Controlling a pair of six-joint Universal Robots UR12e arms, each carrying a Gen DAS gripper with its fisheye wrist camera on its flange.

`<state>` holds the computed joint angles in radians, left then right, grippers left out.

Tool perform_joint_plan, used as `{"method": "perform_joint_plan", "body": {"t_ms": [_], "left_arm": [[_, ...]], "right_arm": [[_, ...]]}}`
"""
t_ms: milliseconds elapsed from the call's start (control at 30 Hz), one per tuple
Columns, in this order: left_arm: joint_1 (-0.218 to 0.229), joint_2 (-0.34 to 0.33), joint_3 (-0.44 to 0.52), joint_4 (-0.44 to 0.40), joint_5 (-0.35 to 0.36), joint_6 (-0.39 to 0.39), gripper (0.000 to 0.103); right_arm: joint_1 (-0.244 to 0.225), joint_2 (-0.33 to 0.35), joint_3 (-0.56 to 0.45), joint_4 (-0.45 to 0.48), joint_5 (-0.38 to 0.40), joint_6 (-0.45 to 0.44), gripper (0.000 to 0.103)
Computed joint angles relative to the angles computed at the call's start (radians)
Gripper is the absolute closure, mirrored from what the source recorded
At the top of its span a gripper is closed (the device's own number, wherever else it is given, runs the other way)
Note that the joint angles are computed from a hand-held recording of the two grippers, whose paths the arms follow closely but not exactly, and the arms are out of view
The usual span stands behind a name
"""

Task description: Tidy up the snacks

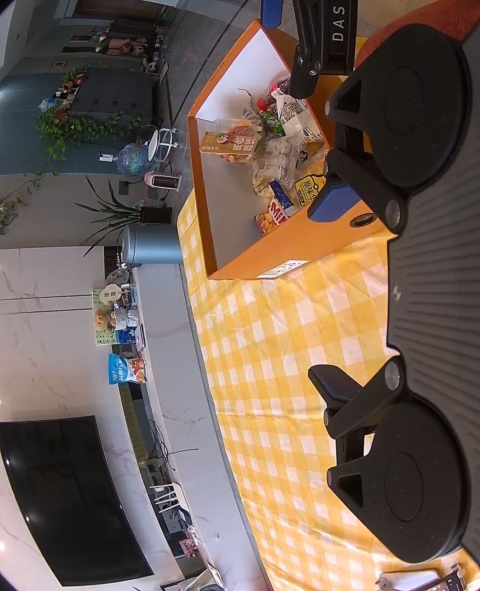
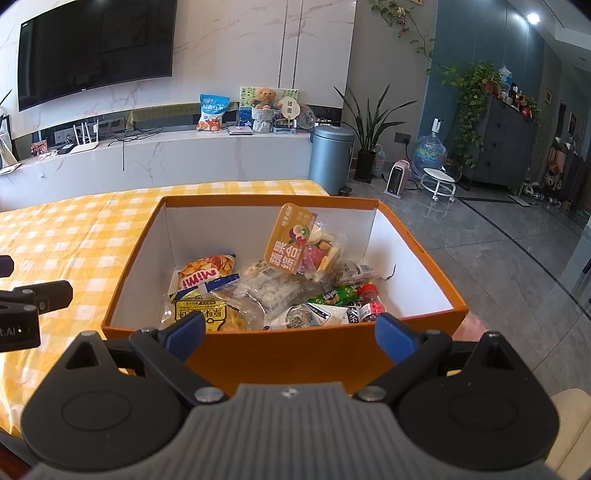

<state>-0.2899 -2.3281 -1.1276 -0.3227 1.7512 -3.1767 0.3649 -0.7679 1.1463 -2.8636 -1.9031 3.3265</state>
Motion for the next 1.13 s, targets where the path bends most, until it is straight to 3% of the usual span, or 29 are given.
{"method": "perform_joint_plan", "body": {"t_ms": [1133], "left_arm": [[0.002, 0.004, -0.002, -0.001, -0.011, -0.015, 0.001]], "right_arm": [[0.001, 0.002, -0.001, 0.005, 0.001, 0.000, 0.007]]}}
